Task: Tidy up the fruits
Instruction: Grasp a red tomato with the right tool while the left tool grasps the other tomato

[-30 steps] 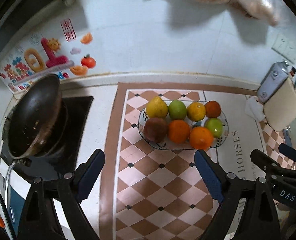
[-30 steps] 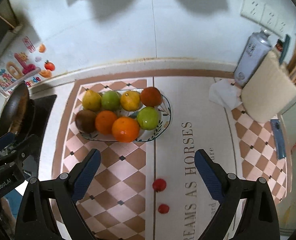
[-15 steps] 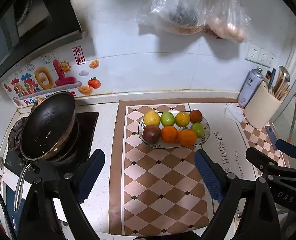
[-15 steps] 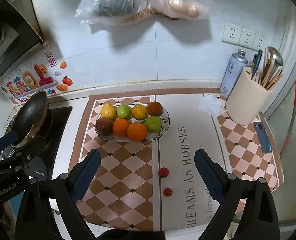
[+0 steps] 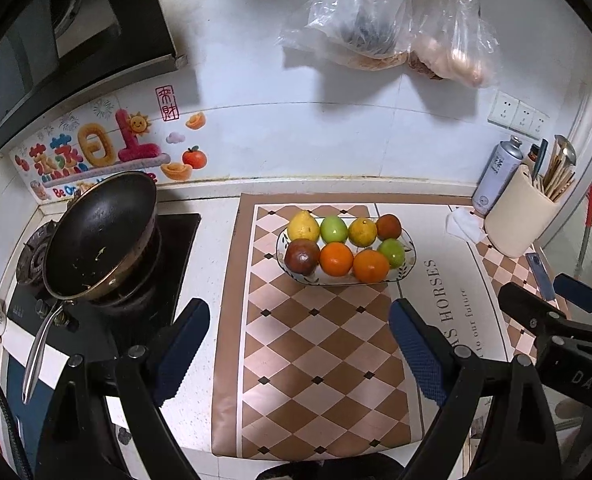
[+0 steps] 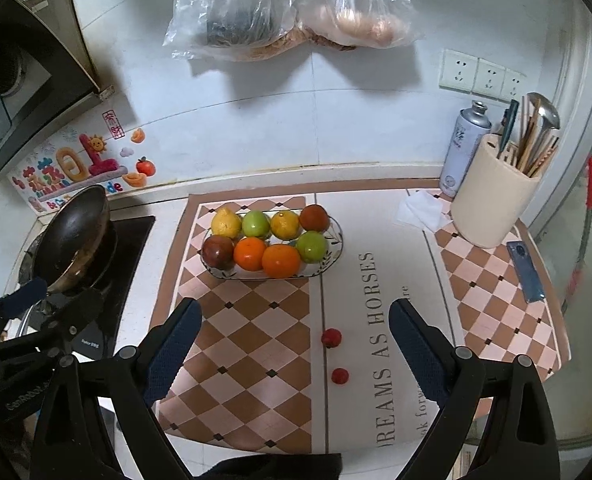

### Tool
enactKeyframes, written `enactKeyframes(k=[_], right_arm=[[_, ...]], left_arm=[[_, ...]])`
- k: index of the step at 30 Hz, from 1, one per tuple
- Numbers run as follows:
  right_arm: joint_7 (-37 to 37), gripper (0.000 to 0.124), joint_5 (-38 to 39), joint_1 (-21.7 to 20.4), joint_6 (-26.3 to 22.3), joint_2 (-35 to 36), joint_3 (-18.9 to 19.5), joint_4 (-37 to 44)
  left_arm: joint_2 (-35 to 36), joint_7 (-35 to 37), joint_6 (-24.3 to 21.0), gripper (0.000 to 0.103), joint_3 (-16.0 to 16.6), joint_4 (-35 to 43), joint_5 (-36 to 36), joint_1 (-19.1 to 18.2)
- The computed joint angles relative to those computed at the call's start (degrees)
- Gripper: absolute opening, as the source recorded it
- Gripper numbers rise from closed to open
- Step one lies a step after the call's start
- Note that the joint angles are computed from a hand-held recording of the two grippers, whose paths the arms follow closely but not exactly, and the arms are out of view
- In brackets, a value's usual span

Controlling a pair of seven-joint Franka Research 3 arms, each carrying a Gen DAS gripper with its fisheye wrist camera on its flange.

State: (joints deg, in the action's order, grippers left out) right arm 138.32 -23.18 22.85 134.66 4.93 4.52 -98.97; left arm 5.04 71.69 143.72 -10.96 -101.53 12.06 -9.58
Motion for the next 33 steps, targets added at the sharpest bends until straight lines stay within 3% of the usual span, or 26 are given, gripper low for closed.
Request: enactKeyframes(k=[2, 4, 7, 14, 16, 20, 22, 26, 33], right_arm=[[-1.7, 0.097, 2.0, -0.6, 2.0, 0.2, -0.2, -0.6], [-4.0, 0.097, 5.0, -1.3, 2.6, 1.0, -0.4, -0.4], [-10.2, 0.097, 14.9, -3.5, 4.6, 2.0, -0.9, -2.1], [-17.7, 0.095, 26.4, -6.7, 2.1, 8.1, -2.3, -6.6], [-20.6, 0.077, 31.0, -7.7, 2.9, 10.6, -1.9, -8.0], [-24.6, 0.061, 37.4, -8.5, 4.4, 14.7, -1.3, -8.9], [-26.6, 0.045, 39.4, -8.5, 5.6, 16.1, -1.0, -9.1], [-26.8, 0.029, 35.1, -5.7, 7.9, 16.5, -2.5, -9.7], [-27.4, 0.027, 37.6, -7.2, 12.9, 13.2, -3.0, -14.7]], left_arm=[[0.8, -1.2, -0.5, 0.092, 0.0, 0.7, 1.0, -0.3], [2.6, -1.9, -2.8, 0.102, -0.1, 2.9, 1.8, -0.7], [5.8, -3.5, -5.5, 0.103, 0.1, 6.1, 4.6, -1.8], [16.6, -5.5, -17.5, 0.103, 1.1, 15.9, 12.7, -6.4], [19.7, -4.7, -20.7, 0.103, 1.3, 18.6, 13.8, -7.6], [24.7, -2.8, -25.0, 0.103, 1.6, 23.0, 14.6, -9.4], [27.2, -1.9, -27.2, 0.103, 1.7, 25.8, 14.0, -10.0], [31.3, 0.3, -29.9, 0.103, 0.9, 30.9, 10.1, -10.0], [39.8, 4.4, -33.3, 0.103, -2.2, 41.8, -1.5, -9.5]])
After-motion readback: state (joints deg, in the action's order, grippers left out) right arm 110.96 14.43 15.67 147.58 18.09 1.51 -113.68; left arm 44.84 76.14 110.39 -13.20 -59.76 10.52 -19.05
